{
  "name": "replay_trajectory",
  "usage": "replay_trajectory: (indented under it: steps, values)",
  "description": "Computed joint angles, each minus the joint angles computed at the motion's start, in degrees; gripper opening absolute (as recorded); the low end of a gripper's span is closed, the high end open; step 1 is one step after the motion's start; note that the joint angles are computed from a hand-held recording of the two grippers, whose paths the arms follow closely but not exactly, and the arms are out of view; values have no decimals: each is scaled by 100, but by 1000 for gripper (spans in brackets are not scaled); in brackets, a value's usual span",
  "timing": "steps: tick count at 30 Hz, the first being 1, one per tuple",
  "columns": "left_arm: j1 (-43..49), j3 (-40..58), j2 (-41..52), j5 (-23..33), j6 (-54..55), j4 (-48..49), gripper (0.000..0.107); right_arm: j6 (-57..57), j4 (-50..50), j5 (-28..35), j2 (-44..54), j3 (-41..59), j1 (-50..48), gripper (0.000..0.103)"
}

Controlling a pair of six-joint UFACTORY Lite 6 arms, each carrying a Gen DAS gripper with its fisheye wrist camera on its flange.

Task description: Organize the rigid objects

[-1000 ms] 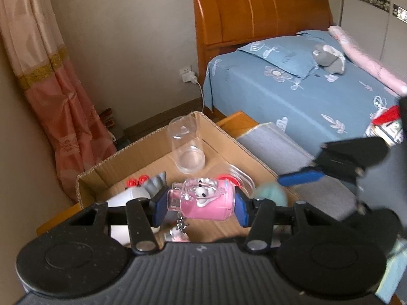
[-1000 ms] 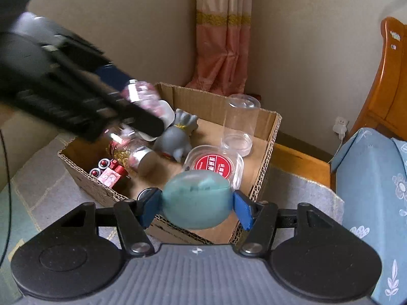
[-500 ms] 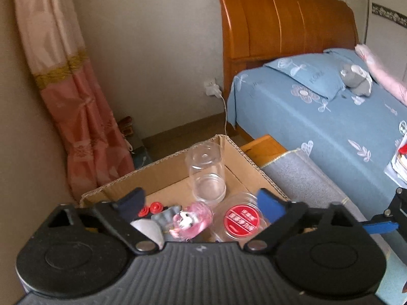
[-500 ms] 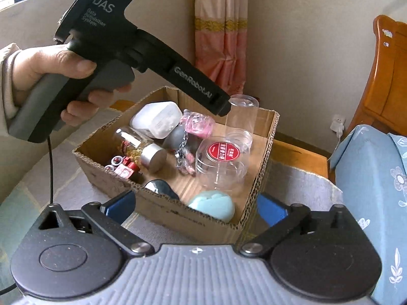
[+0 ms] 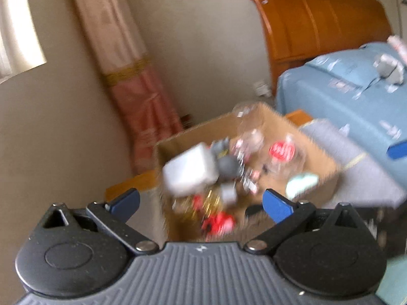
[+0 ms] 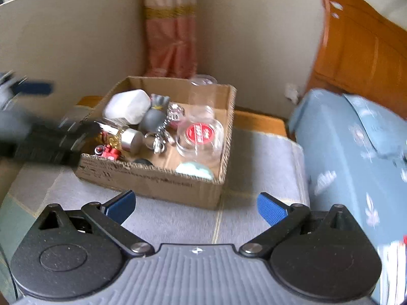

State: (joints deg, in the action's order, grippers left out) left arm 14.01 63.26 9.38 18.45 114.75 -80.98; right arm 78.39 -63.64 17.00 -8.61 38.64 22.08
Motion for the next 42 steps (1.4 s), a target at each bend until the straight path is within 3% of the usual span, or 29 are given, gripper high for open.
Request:
replay_trajectory:
  steps: [2, 6, 10, 21, 42]
  values:
    - [186, -424, -402, 167, -489, 385, 102, 23, 338, 212, -197, -135, 166, 103]
    - [597, -790, -1023, 607, -2489, 1934, 102, 835, 198, 1013, -498, -376, 815, 103]
    - [846, -1044, -1455, 882, -3089, 2429, 102, 1193, 307, 1528, -777, -501, 1306, 103]
    - [754, -1241, -1722, 485, -3758, 2887, 102, 1365, 382, 1826, -897, -489, 1626, 103]
    - [829, -1226, -1857, 616, -4169, 3147, 102, 1403, 318, 1899, -1063, -532, 1709, 103]
